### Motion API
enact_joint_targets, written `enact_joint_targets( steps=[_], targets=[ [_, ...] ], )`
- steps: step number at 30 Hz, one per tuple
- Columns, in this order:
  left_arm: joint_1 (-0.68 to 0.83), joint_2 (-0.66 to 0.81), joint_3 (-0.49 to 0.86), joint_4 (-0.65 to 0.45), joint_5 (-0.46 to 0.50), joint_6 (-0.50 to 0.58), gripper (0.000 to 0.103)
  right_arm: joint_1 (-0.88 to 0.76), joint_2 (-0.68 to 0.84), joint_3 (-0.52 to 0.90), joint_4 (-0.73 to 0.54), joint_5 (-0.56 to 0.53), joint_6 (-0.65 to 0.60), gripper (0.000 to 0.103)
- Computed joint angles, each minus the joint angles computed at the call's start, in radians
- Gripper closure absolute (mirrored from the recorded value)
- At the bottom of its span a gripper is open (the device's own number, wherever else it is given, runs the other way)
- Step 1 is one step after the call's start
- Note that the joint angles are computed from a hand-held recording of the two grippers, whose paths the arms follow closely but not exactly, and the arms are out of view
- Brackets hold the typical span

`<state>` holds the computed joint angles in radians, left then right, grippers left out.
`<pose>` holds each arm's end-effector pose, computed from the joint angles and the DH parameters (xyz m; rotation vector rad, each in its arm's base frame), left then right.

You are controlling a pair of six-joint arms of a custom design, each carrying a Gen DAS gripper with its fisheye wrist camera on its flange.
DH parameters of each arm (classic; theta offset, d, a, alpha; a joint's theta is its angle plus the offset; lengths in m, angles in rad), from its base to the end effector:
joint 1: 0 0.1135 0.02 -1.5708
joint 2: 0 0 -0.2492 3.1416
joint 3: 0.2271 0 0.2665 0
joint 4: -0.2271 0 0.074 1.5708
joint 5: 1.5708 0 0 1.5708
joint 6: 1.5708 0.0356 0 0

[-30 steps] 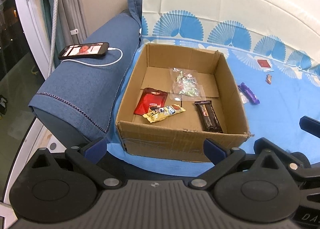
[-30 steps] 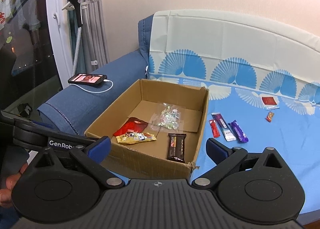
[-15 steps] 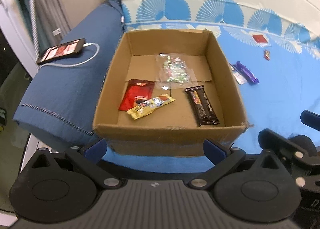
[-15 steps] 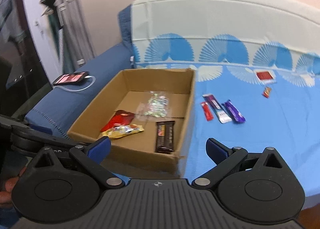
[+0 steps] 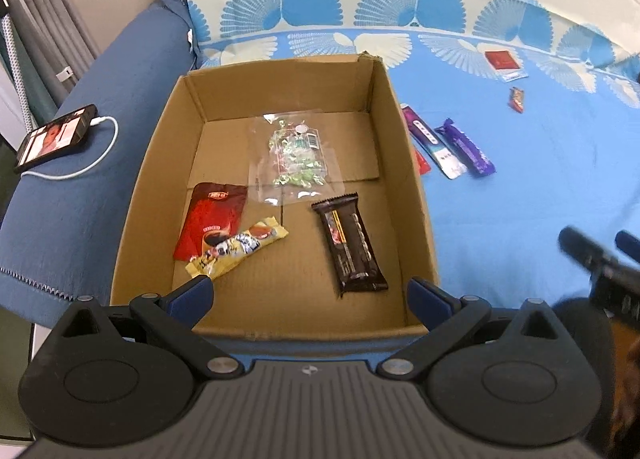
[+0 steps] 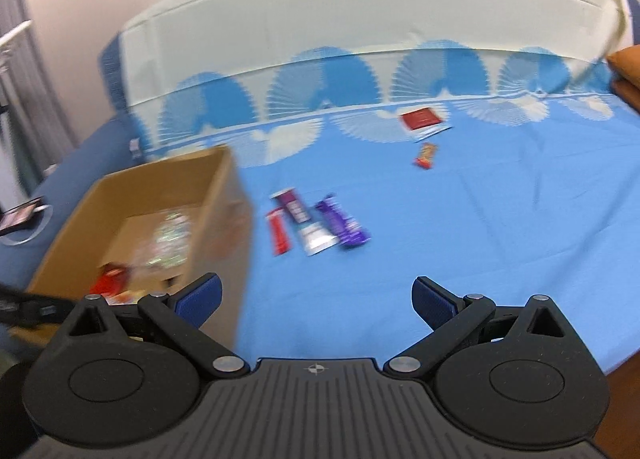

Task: Organize snacks
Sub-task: 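Move both tools toward the red stick pack and purple chocolate bar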

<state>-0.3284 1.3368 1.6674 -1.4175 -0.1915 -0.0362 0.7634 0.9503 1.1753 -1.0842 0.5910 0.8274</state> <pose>0.2284 -0.0707 0.4005 0.3212 2.6105 0.1307 0.1455 0.1118 0.3542 0.3248 2.2300 0.1171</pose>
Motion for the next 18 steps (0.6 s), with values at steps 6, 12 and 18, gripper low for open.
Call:
enact_joint_targets(
  steps=[6, 12, 18],
  targets=[
    [0.007, 0.138, 0.103, 0.01, -0.043, -0.017, 0.0, -0.39, 0.102, -0.154, 0.351, -0.217, -0.309, 0.002],
    [0.014, 0.293, 0.246, -0.007, -0.06, -0.05, 0.0, -0.547, 0.45, -0.099, 0.606, -0.336, -0.438, 0.002],
    [-0.038, 0.487, 0.455, -0.031, -0.058, -0.067, 0.0, -0.572, 0.748, 0.043, 0.726, -0.36, -0.459, 0.003]
  ],
)
